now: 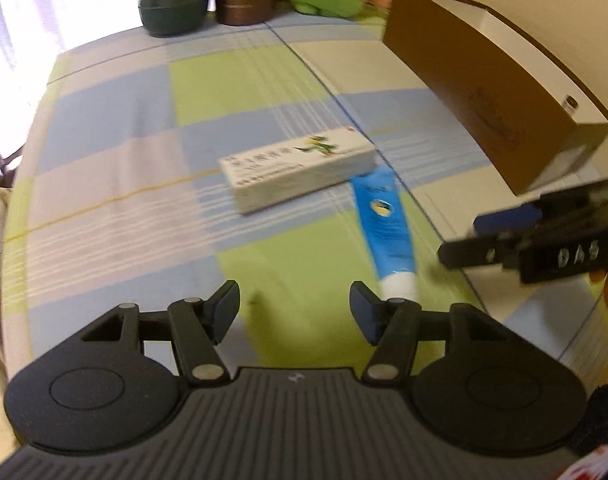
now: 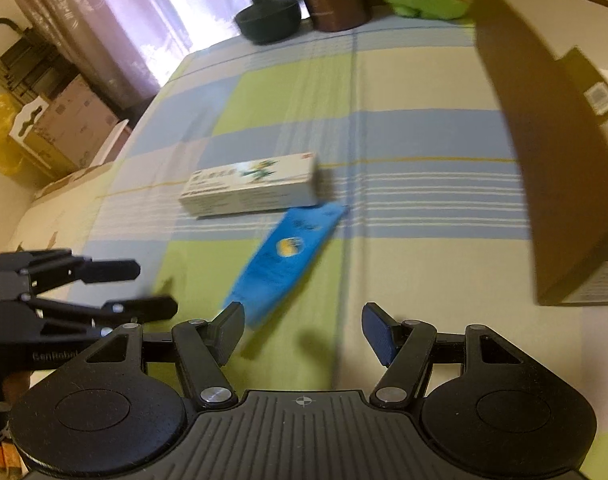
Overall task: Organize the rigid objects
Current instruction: 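Grasp the white medicine box with the left tool while the right tool grasps the blue tube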
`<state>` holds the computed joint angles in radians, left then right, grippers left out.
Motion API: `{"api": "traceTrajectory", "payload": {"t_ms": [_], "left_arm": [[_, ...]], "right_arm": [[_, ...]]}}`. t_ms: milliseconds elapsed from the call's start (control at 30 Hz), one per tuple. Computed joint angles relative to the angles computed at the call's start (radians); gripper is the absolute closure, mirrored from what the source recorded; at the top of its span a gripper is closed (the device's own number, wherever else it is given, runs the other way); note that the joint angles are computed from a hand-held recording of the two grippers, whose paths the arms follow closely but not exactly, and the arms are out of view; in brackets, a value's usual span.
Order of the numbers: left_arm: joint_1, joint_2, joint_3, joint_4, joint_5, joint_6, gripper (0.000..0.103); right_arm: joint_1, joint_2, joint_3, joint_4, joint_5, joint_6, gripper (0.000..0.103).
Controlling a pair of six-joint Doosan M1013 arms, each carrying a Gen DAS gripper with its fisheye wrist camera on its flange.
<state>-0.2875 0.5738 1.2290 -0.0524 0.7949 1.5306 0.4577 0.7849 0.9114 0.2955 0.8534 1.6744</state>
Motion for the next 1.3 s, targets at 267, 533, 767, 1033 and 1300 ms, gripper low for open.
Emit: {"api": "traceTrajectory", "payload": {"t_ms": [267, 533, 767, 1033, 1300], "left_arm": [[0.009, 0.010, -0.016, 0.009, -0.014, 0.049, 0.047], [0.021, 0.041, -0.063, -0.016, -0.023, 0.166, 0.045], [0.027, 0.073, -0.110, -0.056, -0.028, 0.293, 0.039], [0.031, 0.145, -0.198, -0.066, -0.019, 0.410, 0.035], [0.041, 0.207, -0.283, -0.150, 0.067, 0.500, 0.043]], "right_arm": [[0.041, 0.075, -0.106, -0.108, 0.040, 0.138, 0.041], [0.068, 0.082, -0.113, -0.300, 0.021, 0.169, 0.066], [0.071, 0.011, 0.012, -0.525, -0.091, 0.278, 0.072], [0.040, -0.001, 0.037, -0.528, -0.103, 0.395, 0.071], [0.017, -0.016, 0.065, -0.458, -0.088, 0.411, 0.070]]}}
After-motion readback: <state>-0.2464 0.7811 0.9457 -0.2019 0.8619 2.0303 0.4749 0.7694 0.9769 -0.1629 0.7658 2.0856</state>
